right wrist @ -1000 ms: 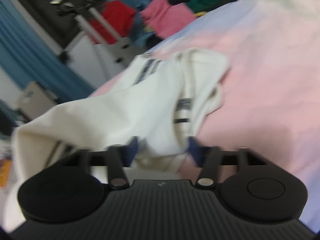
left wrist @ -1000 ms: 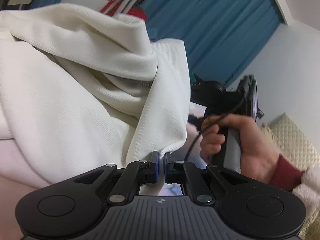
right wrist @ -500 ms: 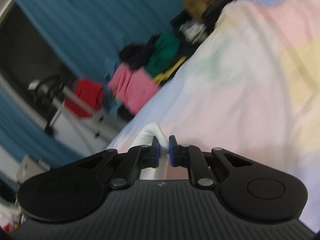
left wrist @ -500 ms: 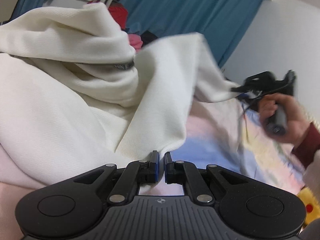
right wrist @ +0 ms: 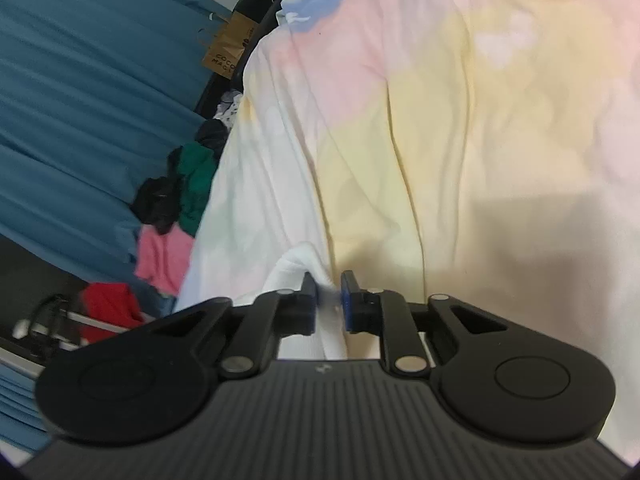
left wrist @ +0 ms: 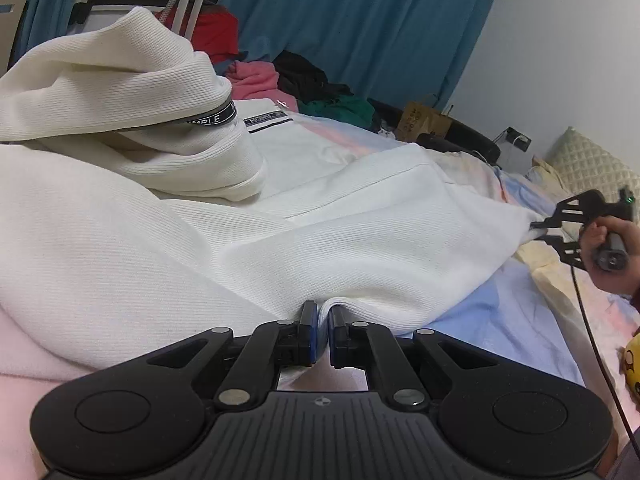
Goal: Fold clothes
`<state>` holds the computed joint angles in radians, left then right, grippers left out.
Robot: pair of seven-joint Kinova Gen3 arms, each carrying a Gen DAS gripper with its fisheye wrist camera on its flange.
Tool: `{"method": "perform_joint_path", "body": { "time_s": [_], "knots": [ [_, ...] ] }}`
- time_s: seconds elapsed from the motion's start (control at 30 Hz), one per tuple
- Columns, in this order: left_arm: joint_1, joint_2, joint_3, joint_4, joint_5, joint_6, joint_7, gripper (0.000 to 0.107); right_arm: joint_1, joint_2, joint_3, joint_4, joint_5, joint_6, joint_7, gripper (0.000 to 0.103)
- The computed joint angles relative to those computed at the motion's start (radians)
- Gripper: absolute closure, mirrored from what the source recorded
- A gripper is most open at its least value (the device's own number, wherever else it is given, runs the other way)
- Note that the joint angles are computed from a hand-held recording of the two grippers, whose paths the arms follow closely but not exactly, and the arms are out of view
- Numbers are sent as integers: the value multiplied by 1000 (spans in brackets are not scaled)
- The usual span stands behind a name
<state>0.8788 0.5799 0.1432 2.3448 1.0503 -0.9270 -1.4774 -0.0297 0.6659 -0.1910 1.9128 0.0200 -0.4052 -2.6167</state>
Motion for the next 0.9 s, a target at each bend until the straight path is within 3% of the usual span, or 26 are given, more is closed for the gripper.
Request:
{"method": "perform_joint_path", "body": {
  "time_s": [0.03,0.1,0.13,0.23,0.33,0.57,0.67,0.8,0.9],
  "knots": [
    [11,-6,3,1,18,-4,-3,102,-8,-14,5,25,-11,-21,10,63],
    [39,-28,15,9,69,-16,-13,102,10,-43,-35,75,-65,-70,78,47],
    [46,-32,20,12,81,-23,-11,102,38,-57,-81,107,-89,-103,118,44],
    [67,-50,34,14,125,-46,-10,102,140,-77,-220,145,-106,-108,219,42],
    [87,-67,47,18,163,-88,12,102,257,-44,-359,110,1,4,191,43],
    [150,-106,81,72,195,-255,151,102,432,257,-670,-91,276,258,129,42],
    [166,-111,90,95,177,-314,225,102,435,288,-670,-98,273,212,159,42],
    [186,-104,96,110,193,-374,289,102,410,224,-602,-24,131,83,140,43],
    [178,-103,96,114,184,-374,302,102,457,212,-657,-3,123,132,155,43]
  ]
}}
